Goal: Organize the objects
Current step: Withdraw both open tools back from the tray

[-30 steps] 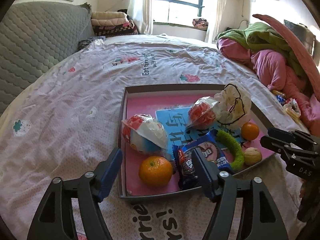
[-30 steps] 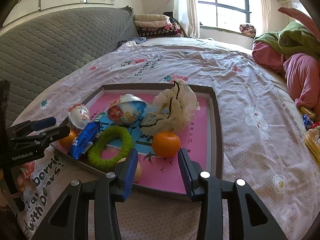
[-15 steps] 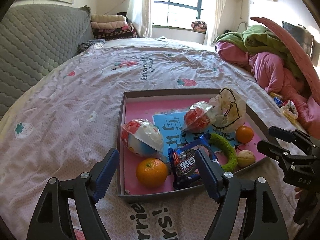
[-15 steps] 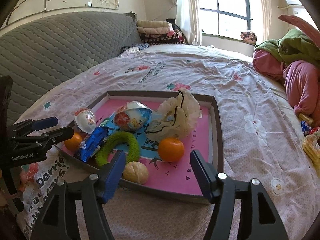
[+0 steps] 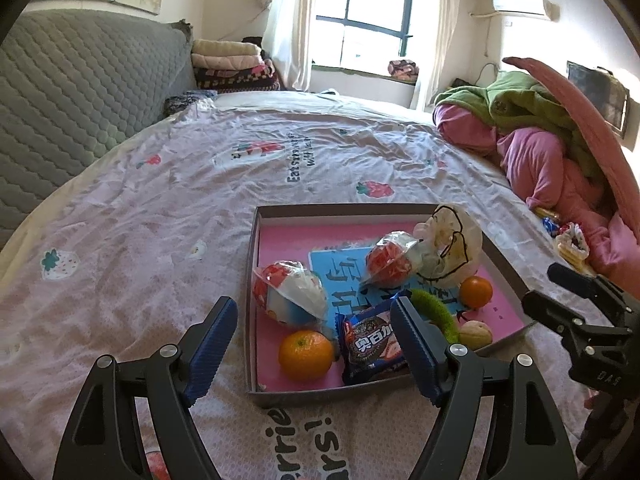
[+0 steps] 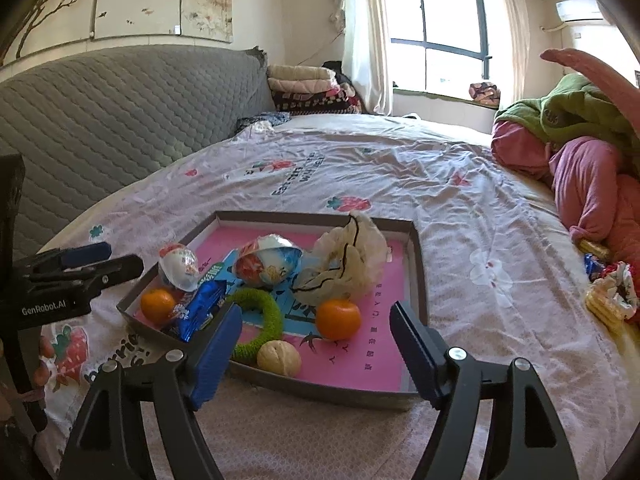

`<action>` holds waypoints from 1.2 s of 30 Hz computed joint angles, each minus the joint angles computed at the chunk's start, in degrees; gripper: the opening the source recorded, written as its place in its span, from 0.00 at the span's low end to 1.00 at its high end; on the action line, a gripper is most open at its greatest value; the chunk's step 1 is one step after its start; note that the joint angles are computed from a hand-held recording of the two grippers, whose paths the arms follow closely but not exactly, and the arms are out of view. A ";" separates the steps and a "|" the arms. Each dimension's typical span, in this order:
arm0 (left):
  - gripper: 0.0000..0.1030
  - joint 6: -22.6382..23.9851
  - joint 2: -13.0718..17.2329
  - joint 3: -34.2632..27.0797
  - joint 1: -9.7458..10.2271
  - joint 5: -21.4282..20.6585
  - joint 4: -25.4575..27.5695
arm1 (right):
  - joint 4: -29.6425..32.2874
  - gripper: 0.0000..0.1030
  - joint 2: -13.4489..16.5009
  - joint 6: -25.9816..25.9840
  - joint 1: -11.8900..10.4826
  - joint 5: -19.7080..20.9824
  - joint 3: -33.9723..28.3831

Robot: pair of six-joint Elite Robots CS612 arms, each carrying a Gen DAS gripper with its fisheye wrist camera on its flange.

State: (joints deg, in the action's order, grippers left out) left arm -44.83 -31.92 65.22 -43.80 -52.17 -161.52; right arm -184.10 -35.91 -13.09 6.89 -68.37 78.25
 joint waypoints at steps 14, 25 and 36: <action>0.78 -0.07 -1.12 0.18 -1.29 2.10 5.22 | -4.89 0.74 -1.86 3.05 0.05 -1.60 2.94; 0.77 -4.29 -2.29 1.66 -1.79 2.14 7.32 | -6.35 0.74 -3.22 2.80 -0.11 -0.74 4.89; 0.78 -3.93 -2.27 1.53 -3.17 5.19 8.24 | -8.43 0.74 -4.42 1.97 -0.01 -0.78 6.87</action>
